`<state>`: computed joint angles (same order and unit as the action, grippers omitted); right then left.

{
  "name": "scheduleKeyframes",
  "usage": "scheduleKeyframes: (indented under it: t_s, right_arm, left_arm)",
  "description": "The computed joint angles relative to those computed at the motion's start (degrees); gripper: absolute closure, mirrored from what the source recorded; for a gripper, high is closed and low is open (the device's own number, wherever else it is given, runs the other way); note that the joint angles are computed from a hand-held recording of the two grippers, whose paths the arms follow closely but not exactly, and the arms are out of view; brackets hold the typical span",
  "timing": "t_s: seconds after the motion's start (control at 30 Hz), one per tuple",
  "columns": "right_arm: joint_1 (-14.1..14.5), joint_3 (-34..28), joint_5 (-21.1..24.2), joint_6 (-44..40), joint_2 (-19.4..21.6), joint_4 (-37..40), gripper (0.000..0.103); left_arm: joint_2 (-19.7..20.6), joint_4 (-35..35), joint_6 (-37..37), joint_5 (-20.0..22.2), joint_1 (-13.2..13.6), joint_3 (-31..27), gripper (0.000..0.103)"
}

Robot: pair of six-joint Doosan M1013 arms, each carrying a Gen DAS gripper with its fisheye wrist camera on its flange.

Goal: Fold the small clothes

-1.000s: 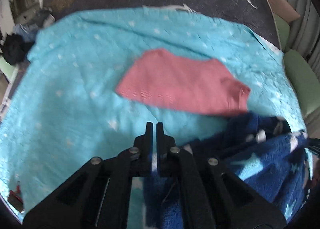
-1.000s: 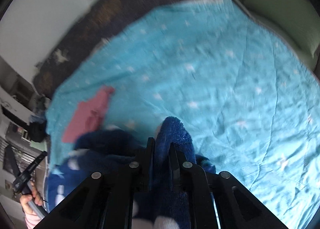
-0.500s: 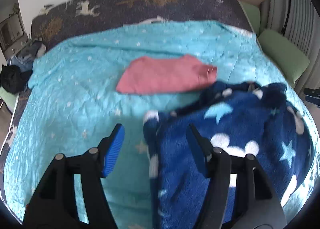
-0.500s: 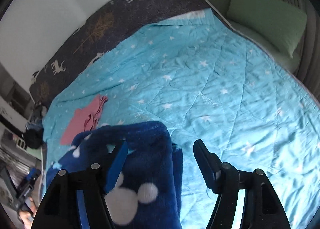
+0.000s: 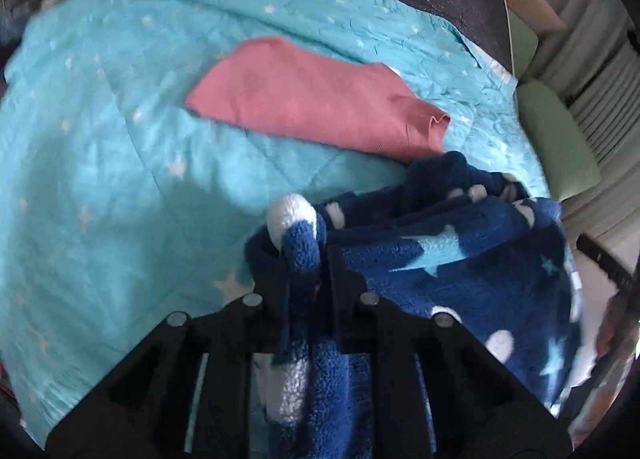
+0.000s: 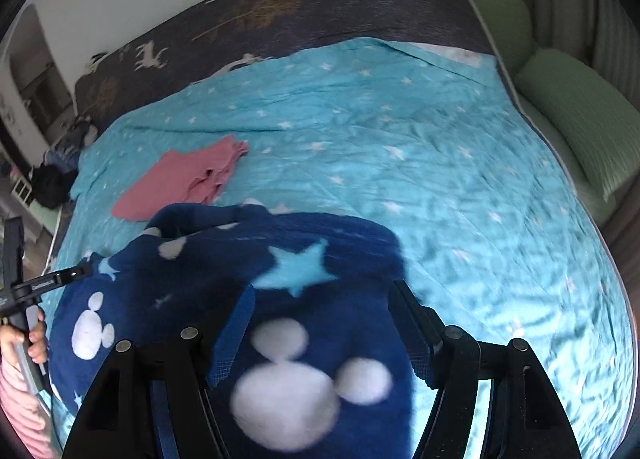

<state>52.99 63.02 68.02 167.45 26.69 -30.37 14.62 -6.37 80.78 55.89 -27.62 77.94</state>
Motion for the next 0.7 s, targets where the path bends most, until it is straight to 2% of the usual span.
scheduleKeyframes:
  t_s: [0.07, 0.13, 0.2, 0.23, 0.27, 0.3, 0.33, 0.37, 0.43, 0.5, 0.57, 0.63, 0.7]
  right_arm:
    - [-1.0, -2.7, 3.3, -1.6, 2.3, 3.1, 0.03]
    - [-1.6, -3.5, 6.4, -1.4, 4.0, 5.1, 0.03]
    - [-1.3, -1.9, 5.9, 0.4, 3.9, 3.2, 0.03]
    - [-1.1, -0.6, 4.5, 1.5, 3.4, 2.1, 0.03]
    - [-0.9, 0.6, 3.1, 3.0, 2.8, 1.0, 0.03]
    - [-0.7, 1.2, 2.6, 4.4, 2.4, 0.2, 0.029]
    - [-0.5, 1.3, 2.8, 5.4, 2.1, -0.5, 0.03]
    - [-0.3, 1.1, 3.6, 6.0, 2.1, -1.3, 0.029]
    - [0.2, -0.7, 7.1, 5.6, 2.8, -2.6, 0.029]
    - [0.4, -1.7, 10.7, 4.0, 3.2, -3.4, 0.029]
    - [0.2, -0.6, 11.0, 4.1, 2.4, -3.4, 0.029]
    - [-0.5, 2.5, 9.2, 7.4, 0.4, -2.4, 0.029]
    - [-1.4, 6.4, 5.1, 11.0, -1.9, -0.3, 0.029]
  left_arm:
    - [-2.0, 7.8, -2.9, -5.7, -2.1, 1.8, 0.088]
    - [-3.7, 11.2, -4.8, -11.4, -2.6, 3.1, 0.089]
    - [-5.3, 14.5, -6.0, -18.3, -2.8, 4.5, 0.089]
    - [-5.0, 18.9, -8.3, -19.3, -3.2, 4.3, 0.089]
    - [-4.2, 22.8, -10.6, -18.3, -3.6, 3.7, 0.089]
    - [-2.7, 25.4, -11.4, -15.5, -3.9, 2.6, 0.089]
    - [-1.6, 24.9, -10.1, -13.3, -3.8, 1.8, 0.089]
    - [0.1, 24.9, -8.9, -9.5, -3.9, 0.7, 0.089]
    - [1.7, 24.1, -7.2, -6.0, -4.2, 1.0, 0.089]
    - [1.5, 25.3, -6.9, -5.9, -4.8, 2.1, 0.087]
    - [0.5, 28.8, -8.6, -7.9, -5.6, 3.7, 0.08]
    - [-0.5, 26.8, -8.7, -8.2, -5.1, 3.7, 0.062]
    - [-1.6, 24.9, -8.8, -8.8, -4.3, 4.0, 0.048]
